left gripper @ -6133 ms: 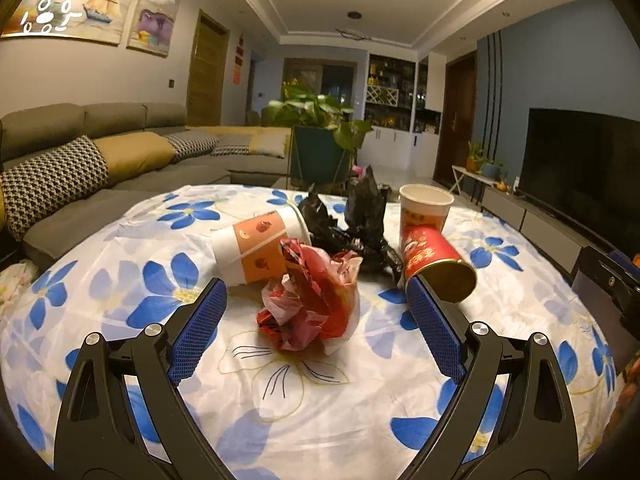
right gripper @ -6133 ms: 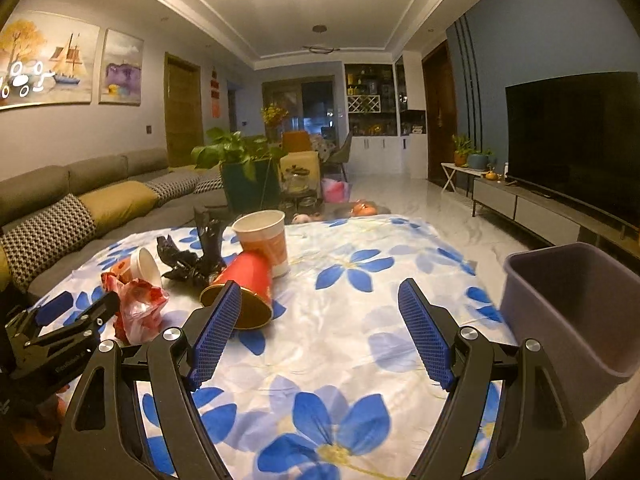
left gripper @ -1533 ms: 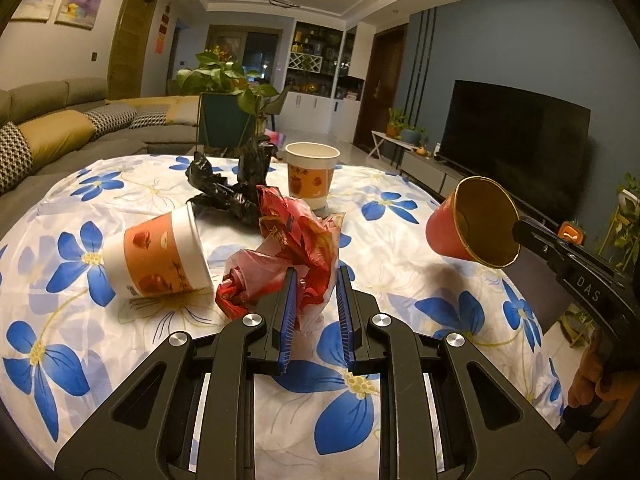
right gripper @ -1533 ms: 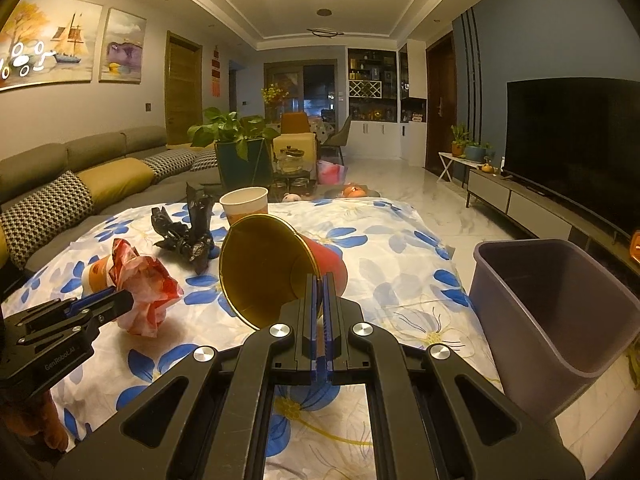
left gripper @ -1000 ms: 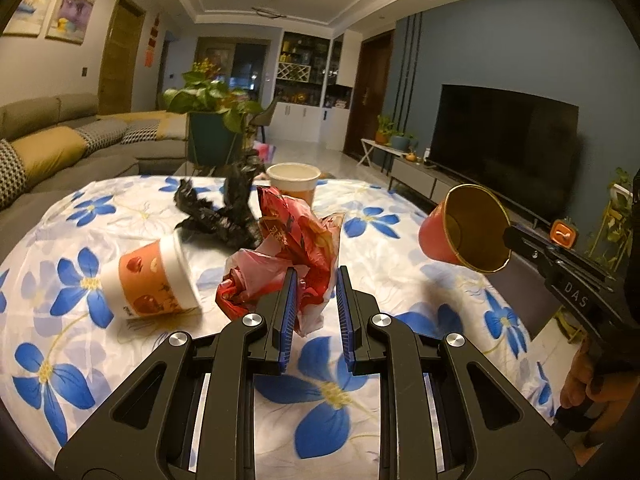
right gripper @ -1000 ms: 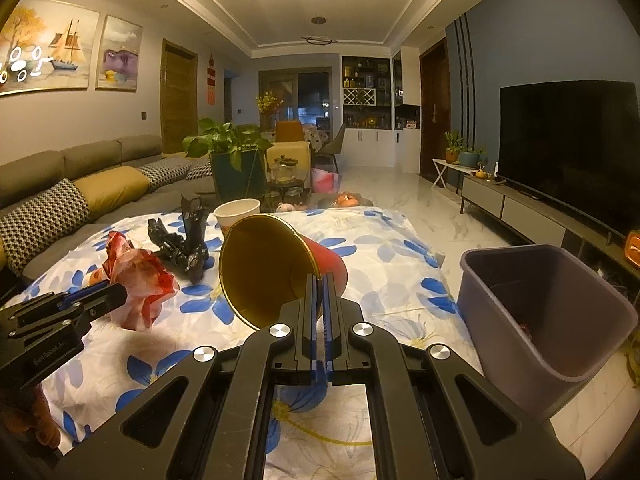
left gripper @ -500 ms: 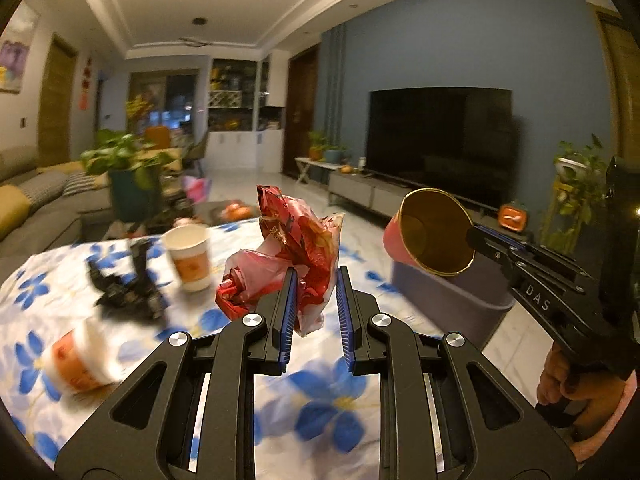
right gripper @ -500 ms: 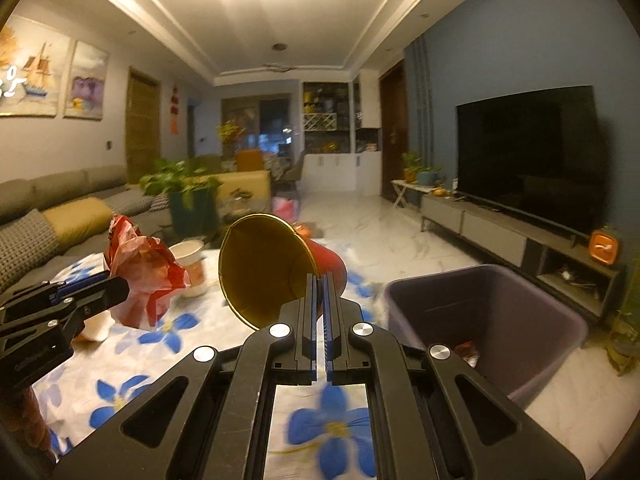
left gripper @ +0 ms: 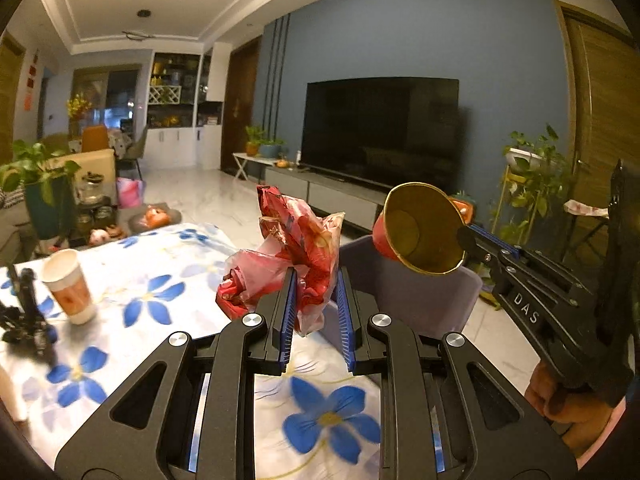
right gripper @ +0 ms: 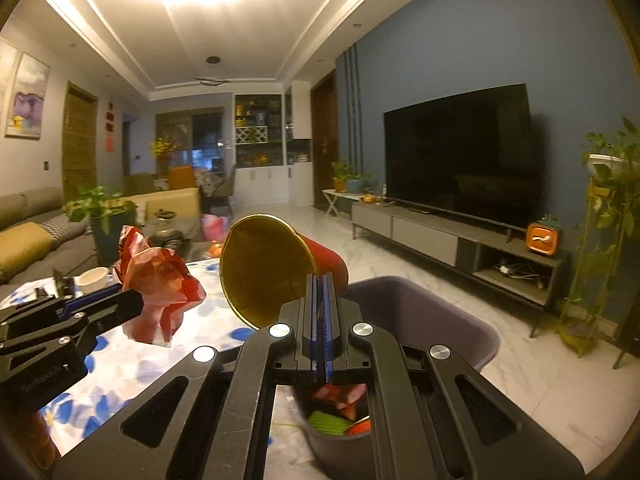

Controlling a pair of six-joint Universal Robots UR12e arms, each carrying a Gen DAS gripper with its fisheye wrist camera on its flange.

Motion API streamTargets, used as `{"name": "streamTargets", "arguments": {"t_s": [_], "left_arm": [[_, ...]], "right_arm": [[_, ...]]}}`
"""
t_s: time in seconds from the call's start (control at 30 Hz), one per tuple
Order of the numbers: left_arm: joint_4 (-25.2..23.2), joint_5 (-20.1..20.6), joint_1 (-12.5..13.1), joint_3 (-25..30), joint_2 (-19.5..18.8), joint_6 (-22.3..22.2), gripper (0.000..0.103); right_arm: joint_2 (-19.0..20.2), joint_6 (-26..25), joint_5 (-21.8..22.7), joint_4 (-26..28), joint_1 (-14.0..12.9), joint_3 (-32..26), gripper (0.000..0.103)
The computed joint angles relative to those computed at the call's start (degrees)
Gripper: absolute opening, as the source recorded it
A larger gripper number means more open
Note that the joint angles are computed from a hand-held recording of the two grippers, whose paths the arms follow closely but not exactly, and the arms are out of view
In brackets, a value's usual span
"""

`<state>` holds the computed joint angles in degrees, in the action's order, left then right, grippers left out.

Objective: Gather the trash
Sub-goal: 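Lift and carry the wrapper and red cup over the grey bin with both tools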

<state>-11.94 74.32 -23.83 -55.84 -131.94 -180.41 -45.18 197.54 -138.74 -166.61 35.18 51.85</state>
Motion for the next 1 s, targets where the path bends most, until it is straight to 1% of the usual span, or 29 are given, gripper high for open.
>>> {"name": "streamTargets", "arguments": {"t_s": [0.27, 0.5, 0.8, 1.0], "left_arm": [[-3.25, -0.41, -0.71, 4.13, -2.76, 0.39, 0.019], [-5.15, -0.54, -0.95, 6.36, -4.08, 0.06, 0.019], [-6.48, -0.34, -1.09, 7.38, -4.69, -0.2, 0.019], [-7.36, 0.0, -1.24, 8.54, -5.3, -0.23, 0.019]], "right_arm": [[-0.47, 2.68, -0.78, 0.33, -0.77, 1.48, 0.004], [-0.31, 4.27, -1.23, 1.67, -0.96, 1.25, 0.004], [0.49, 5.19, -1.89, 3.2, -0.84, -0.47, 0.004], [0.57, 5.5, -1.85, 3.18, -1.01, -0.55, 0.004]]}}
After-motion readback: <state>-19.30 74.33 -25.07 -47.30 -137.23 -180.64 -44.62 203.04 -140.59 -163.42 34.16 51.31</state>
